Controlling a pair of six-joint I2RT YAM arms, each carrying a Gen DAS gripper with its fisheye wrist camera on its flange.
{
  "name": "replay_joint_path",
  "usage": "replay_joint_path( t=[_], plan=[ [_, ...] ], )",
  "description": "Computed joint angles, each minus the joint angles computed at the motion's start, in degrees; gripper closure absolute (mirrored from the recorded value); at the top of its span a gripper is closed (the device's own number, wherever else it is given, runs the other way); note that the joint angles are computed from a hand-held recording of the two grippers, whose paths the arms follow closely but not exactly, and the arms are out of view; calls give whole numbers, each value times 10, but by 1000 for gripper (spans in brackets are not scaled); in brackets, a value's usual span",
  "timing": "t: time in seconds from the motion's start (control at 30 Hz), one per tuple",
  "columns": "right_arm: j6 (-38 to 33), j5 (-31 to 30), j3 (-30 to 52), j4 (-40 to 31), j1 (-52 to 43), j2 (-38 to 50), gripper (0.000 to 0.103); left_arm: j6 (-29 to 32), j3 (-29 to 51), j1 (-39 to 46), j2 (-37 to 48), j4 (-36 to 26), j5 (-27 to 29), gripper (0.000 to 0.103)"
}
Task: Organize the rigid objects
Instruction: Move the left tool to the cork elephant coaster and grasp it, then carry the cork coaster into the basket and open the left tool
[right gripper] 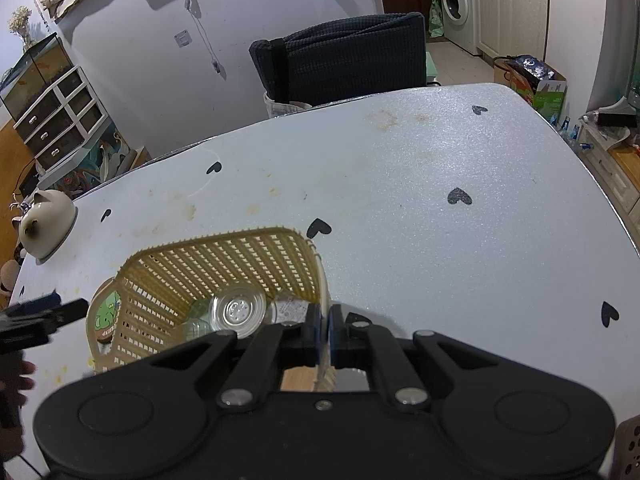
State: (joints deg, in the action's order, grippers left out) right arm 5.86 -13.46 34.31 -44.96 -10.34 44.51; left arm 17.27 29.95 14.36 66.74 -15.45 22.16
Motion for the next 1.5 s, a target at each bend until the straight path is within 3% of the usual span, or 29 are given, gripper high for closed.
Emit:
replay_joint_path(
  t=[0.47, 0.67, 0.93, 1.27, 1.5],
  plan=[
    [-4, -8, -2, 0, -9, 0, 99, -17, -83, -16, 133, 238, -105, 0],
    [-5, -8, 0, -3, -9, 2, 99, -35, -65, -26, 184, 289, -115, 0],
    [-4, -7, 3, -5, -7, 5, 99, -70, -45, -54, 198, 279, -151, 0],
    [-4, -5, 3, -5, -5, 5, 99, -64, -67, -43, 149, 241, -131, 5],
    [-7, -3, 3, -5, -3, 4, 98, -64, -119, -32, 56, 192, -93, 5]
  ],
)
